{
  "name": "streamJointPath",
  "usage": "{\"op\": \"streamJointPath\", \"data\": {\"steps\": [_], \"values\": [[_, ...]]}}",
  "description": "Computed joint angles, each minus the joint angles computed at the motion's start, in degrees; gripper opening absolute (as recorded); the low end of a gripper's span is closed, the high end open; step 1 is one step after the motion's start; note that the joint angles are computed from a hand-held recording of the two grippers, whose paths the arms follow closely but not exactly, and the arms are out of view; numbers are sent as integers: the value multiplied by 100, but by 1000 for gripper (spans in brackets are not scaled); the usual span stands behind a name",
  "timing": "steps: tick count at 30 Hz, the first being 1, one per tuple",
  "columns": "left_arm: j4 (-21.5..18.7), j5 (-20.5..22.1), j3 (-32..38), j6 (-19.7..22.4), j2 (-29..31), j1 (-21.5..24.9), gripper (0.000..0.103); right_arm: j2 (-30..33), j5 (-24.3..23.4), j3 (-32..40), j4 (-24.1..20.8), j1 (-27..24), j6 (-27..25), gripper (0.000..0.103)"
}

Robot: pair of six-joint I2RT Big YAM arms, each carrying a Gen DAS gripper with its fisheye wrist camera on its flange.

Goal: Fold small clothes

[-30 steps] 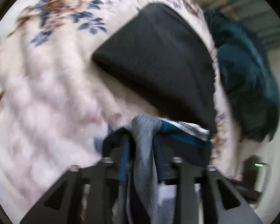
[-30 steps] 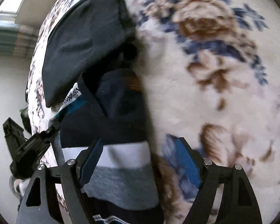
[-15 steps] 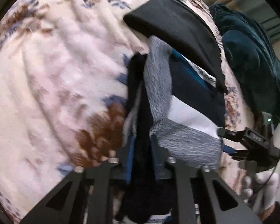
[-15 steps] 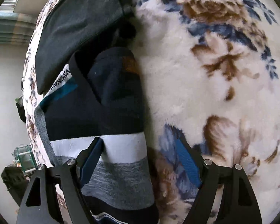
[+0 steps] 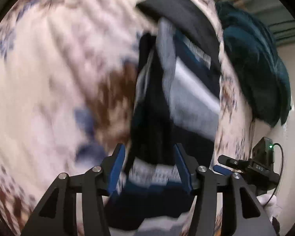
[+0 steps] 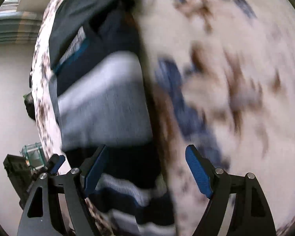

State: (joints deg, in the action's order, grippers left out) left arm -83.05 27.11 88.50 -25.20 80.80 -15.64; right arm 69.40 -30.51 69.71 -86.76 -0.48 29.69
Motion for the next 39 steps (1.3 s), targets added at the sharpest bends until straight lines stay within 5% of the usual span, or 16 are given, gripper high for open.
{"op": "streamJointPath", "data": {"steps": [6, 7, 8, 10, 17, 18, 19, 22, 30, 34, 37, 39], "values": [[139, -420, -505, 22, -175, -374, 40, -1213, 132, -889, -228, 314, 797, 82], [175, -610, -527, 71, -194, -417, 25, -1362, 208, -984, -220, 341, 904, 80], [184, -657, -520, 87, -187, -429, 23, -1596, 299, -1121, -219, 359, 1090, 76], [269, -709, -628, 105, -279, -409, 18, -1815, 254, -1286, -166, 421, 1326, 51], [232, -779, -613, 264, -316, -371, 16, -1897, -130, -1630, 150, 1194, 1401, 45], [220, -805, -608, 283, -316, -366, 15, -1893, -5, -1640, 208, 1327, 1501, 34], [227, -857, -617, 273, -334, -372, 13, -1923, 160, -1649, 222, 1452, 1603, 3], [154, -1015, -591, 315, -341, -356, 13, -2216, 357, -1691, 122, 1470, 2043, 3], [-4, -833, -538, 459, -321, -166, 13, -2412, 218, -1704, 94, 1278, 2161, 4], [76, -586, -396, 466, -258, -94, 19, -2324, -165, -1689, 14, 385, 1545, 16], [163, -625, -276, 460, -88, -144, 23, -2166, -167, -1730, 369, -22, 1476, 44], [226, -625, -206, 466, 49, -208, 23, -2005, -331, -1810, 763, -199, 1595, 45]]}}
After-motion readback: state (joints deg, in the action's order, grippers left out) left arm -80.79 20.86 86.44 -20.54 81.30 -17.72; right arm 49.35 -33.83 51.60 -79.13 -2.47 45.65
